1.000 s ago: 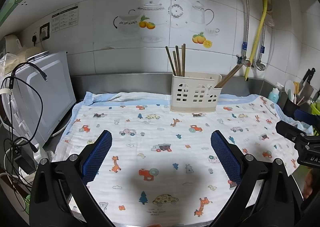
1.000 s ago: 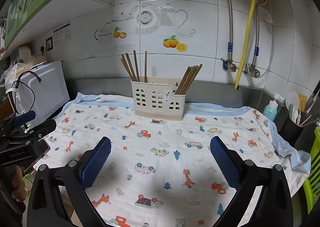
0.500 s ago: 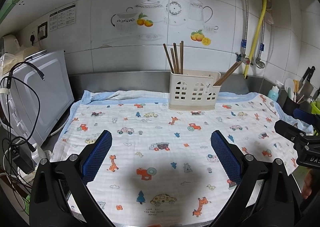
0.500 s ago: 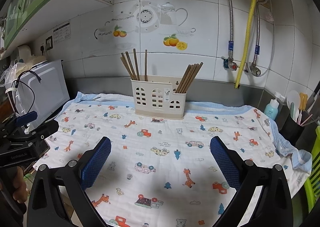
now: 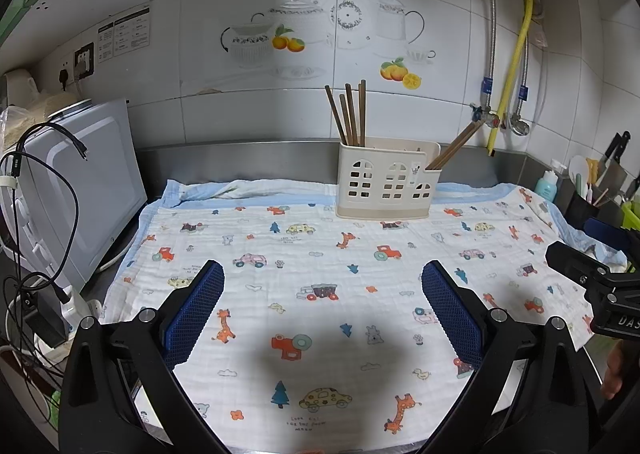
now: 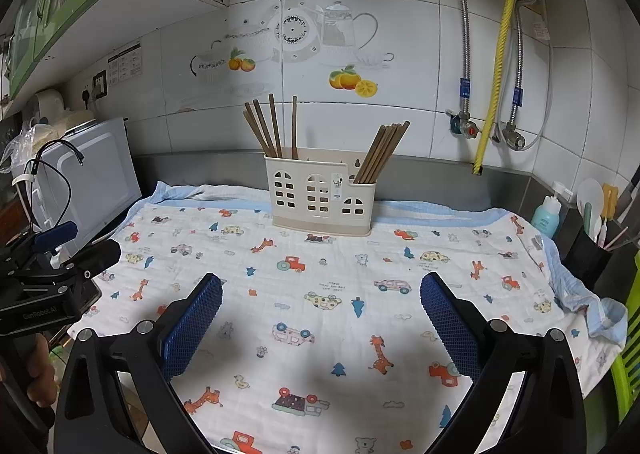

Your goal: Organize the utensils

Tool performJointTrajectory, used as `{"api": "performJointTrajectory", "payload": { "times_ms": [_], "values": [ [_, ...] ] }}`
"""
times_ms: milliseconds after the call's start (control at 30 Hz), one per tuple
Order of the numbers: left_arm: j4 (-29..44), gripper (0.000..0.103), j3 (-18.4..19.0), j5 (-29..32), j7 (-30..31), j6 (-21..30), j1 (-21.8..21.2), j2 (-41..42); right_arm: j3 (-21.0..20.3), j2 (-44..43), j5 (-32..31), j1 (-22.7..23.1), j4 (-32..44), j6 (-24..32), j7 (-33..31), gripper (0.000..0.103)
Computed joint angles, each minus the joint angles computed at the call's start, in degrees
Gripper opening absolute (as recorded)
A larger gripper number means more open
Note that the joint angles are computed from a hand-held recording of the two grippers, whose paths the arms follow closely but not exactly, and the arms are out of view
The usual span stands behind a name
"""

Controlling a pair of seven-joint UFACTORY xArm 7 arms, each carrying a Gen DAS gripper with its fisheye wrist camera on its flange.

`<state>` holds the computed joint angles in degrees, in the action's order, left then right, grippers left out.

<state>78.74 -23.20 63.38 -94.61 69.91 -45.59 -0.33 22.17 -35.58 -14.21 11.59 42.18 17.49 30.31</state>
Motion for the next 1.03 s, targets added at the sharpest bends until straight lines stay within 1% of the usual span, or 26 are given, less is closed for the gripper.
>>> {"api": "performJointTrajectory", "payload": {
  "times_ms": [367, 533, 667, 1033],
  "values": [
    [0.04, 0.098, 0.16, 0.09, -0.32, 0.09, -0.19, 0.16, -0.08, 0.28, 0.08, 0.31, -0.09, -0.24, 0.16, 0.096],
    [-0.06, 0.098, 0.02, 1.02, -0.62, 0.84, -0.34, 0.22, 0.07, 0.35, -0.06, 0.28, -0.11, -0.27, 0.29, 0.096],
    [-0.28, 0.098, 0.09, 0.87, 0.01, -0.05, -0.17, -0.06, 0.10, 0.38, -0.12, 0.35, -0.30, -0.47, 0.36, 0.096],
    [0.27, 0.098, 0.19, 0.58, 0.14, 0.27, -0.35, 0.40, -0.16, 0.35, 0.03, 0.61, -0.57, -0.87, 0.36, 0.096]
  ]
}}
